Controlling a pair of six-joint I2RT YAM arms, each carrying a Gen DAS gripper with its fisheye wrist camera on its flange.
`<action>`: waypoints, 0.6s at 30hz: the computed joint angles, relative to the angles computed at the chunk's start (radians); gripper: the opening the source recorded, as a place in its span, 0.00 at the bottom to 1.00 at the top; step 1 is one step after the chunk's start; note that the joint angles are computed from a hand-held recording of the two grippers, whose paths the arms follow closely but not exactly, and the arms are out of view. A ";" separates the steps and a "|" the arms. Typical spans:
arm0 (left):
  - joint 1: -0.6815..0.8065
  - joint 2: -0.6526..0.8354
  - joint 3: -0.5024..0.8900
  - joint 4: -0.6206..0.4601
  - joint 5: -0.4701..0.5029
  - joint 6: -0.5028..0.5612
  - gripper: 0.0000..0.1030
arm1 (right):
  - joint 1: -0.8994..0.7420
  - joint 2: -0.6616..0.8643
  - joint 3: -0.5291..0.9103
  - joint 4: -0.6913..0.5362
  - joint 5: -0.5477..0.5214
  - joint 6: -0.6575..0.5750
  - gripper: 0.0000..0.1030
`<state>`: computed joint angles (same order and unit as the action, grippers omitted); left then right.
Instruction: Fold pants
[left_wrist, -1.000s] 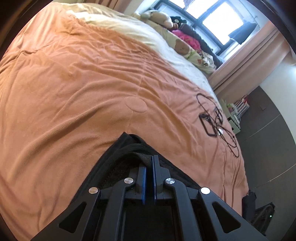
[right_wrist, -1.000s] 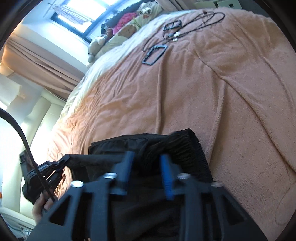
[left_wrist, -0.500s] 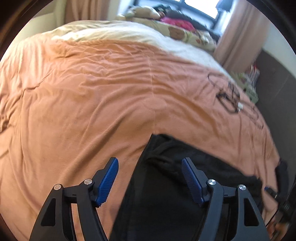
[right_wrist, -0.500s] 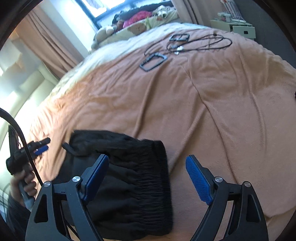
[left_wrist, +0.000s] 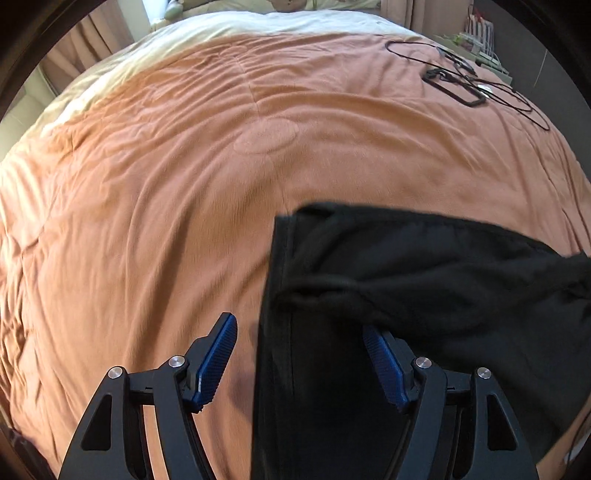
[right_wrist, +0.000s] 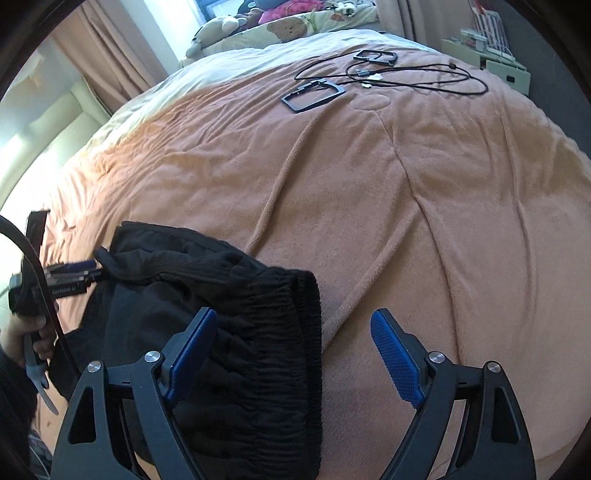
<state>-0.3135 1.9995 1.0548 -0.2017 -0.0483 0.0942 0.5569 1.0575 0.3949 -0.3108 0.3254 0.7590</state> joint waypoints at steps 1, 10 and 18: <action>-0.005 0.010 0.011 0.013 -0.013 0.013 0.71 | -0.004 0.008 0.006 0.000 0.001 -0.005 0.83; -0.011 0.043 0.033 0.125 0.059 0.096 0.65 | -0.036 0.002 -0.005 0.040 -0.009 -0.065 0.69; 0.008 0.014 -0.001 0.178 0.069 0.078 0.07 | -0.004 -0.009 -0.016 0.053 0.012 -0.116 0.04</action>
<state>-0.3050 2.0130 1.0536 -0.0234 0.0203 0.1721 0.5532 1.0485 0.3787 -0.2578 0.3373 0.6429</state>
